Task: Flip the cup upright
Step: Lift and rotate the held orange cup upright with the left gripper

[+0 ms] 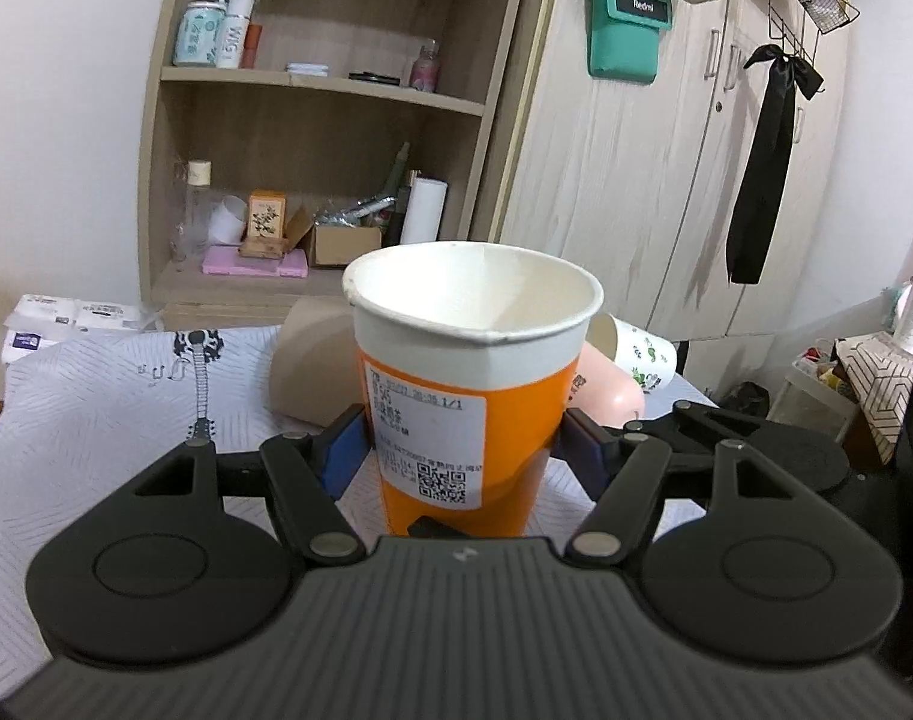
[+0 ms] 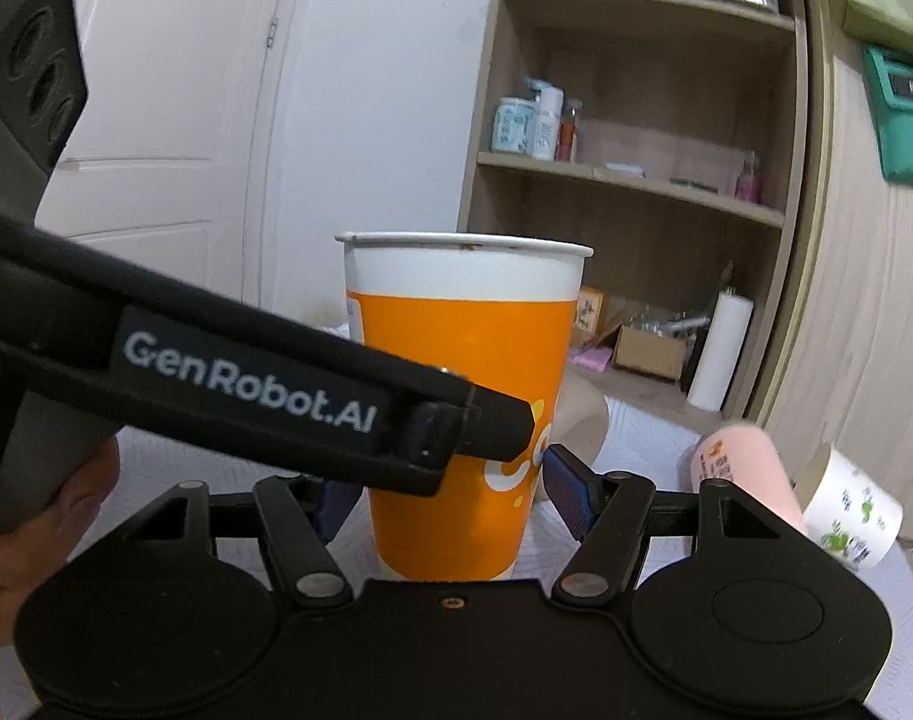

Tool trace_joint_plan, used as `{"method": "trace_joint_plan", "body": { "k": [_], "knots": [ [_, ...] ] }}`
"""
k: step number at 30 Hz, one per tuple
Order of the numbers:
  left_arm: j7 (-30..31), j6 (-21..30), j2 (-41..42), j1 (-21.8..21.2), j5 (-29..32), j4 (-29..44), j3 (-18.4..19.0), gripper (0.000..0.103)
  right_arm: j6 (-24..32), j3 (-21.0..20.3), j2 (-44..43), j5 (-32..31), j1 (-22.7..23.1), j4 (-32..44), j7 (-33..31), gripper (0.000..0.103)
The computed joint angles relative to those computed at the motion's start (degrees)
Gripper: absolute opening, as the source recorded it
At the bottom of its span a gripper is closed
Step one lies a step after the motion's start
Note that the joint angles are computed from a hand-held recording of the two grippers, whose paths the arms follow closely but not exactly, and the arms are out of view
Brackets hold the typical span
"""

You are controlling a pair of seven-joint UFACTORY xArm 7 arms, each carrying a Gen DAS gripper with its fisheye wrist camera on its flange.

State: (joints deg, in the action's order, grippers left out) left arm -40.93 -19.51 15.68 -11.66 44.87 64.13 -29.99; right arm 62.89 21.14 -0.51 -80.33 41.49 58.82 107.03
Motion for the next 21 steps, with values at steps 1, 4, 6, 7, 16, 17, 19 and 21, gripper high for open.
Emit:
{"method": "trace_joint_plan", "body": {
  "k": [1, 4, 6, 7, 16, 17, 19, 21],
  "knots": [
    [0.3, 0.3, 0.4, -0.2, 0.1, 0.4, 0.0, 0.068, -0.8, -0.3, -0.2, 0.2, -0.2, -0.3, 0.4, 0.071],
    [4.3, -0.8, 0.9, -3.6, -3.5, 0.1, 2.8, 0.068, -2.1, -0.4, -1.1, -0.3, -0.8, -1.7, 2.3, 0.071],
    [5.6, -1.2, 0.7, -4.4, -4.6, -0.3, 3.3, 0.068, -3.1, -0.4, -2.0, -0.1, -1.3, -2.5, 2.6, 0.071],
    [5.7, -1.2, 0.7, -4.4, -4.7, -0.3, 3.2, 0.068, -3.8, -0.4, -2.4, -0.1, -1.5, -3.0, 2.8, 0.071],
    [-5.3, 1.3, 4.3, 8.8, 8.5, 2.2, -9.7, 0.071, -5.7, 0.7, -3.9, -0.5, -3.1, -4.9, 4.4, 0.071],
    [-6.6, 2.1, 5.1, 11.1, 10.4, 2.5, -12.3, 0.071, -5.6, 0.8, -4.0, -0.3, -3.2, -4.9, 4.6, 0.072],
    [-7.2, 4.1, 6.5, 15.1, 12.4, 2.7, -17.1, 0.072, -5.5, 0.9, -4.0, 0.0, -3.3, -5.0, 4.9, 0.076],
    [-6.0, 4.8, 6.0, 15.4, 11.0, 2.0, -17.6, 0.072, -5.3, 0.9, -4.1, 0.2, -3.5, -5.0, 5.3, 0.077]
  ]
}}
